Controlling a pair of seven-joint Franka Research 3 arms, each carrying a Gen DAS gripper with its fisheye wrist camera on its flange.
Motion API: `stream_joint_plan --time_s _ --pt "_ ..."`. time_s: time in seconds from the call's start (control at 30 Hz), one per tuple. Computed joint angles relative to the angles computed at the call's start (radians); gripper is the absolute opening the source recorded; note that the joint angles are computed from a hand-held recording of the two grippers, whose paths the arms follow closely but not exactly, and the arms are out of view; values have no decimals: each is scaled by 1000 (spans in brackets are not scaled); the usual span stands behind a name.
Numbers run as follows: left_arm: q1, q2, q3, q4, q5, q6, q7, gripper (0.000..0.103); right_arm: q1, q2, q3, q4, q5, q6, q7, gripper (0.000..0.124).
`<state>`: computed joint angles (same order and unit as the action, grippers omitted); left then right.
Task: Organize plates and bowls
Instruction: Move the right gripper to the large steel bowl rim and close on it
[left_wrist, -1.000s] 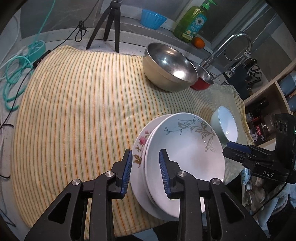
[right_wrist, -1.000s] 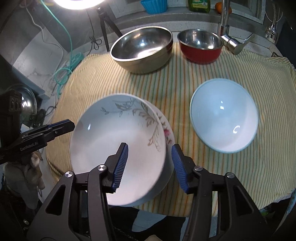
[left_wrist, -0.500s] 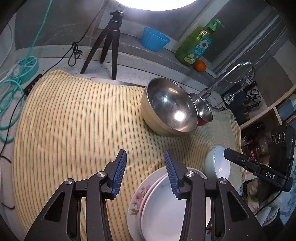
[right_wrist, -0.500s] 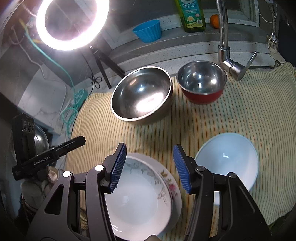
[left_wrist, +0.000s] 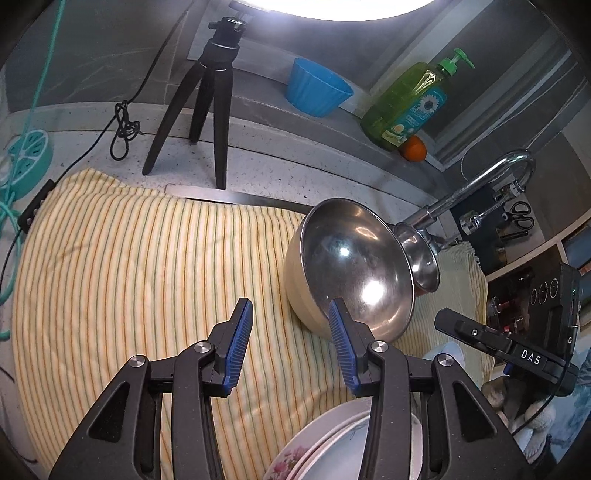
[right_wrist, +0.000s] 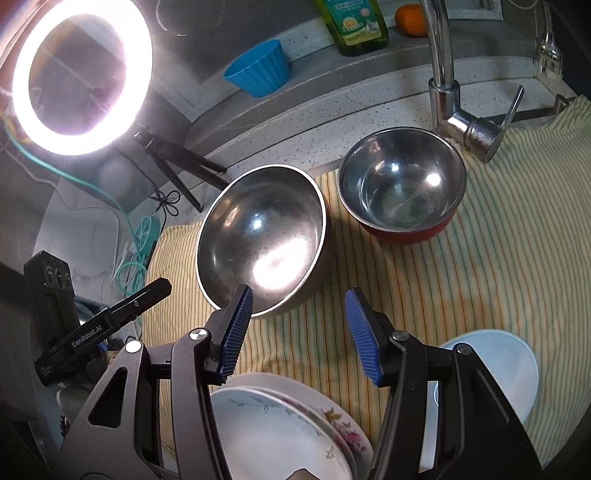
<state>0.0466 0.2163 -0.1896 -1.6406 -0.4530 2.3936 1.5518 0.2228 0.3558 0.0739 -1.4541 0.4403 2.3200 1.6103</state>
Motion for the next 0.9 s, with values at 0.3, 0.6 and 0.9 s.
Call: stream_joint_plan --time_s 0.3,0.6,0.9 --pt "1 99 -15 115 50 -41 -34 41 7 104 -5 129 -34 -46 64 53" --pt "11 149 -31 168 67 -72 -40 41 5 170 -2 206 -51 -86 81 40" --pt "7 179 -42 204 89 -88 -28 21 21 197 -10 244 -101 -101 75 25"
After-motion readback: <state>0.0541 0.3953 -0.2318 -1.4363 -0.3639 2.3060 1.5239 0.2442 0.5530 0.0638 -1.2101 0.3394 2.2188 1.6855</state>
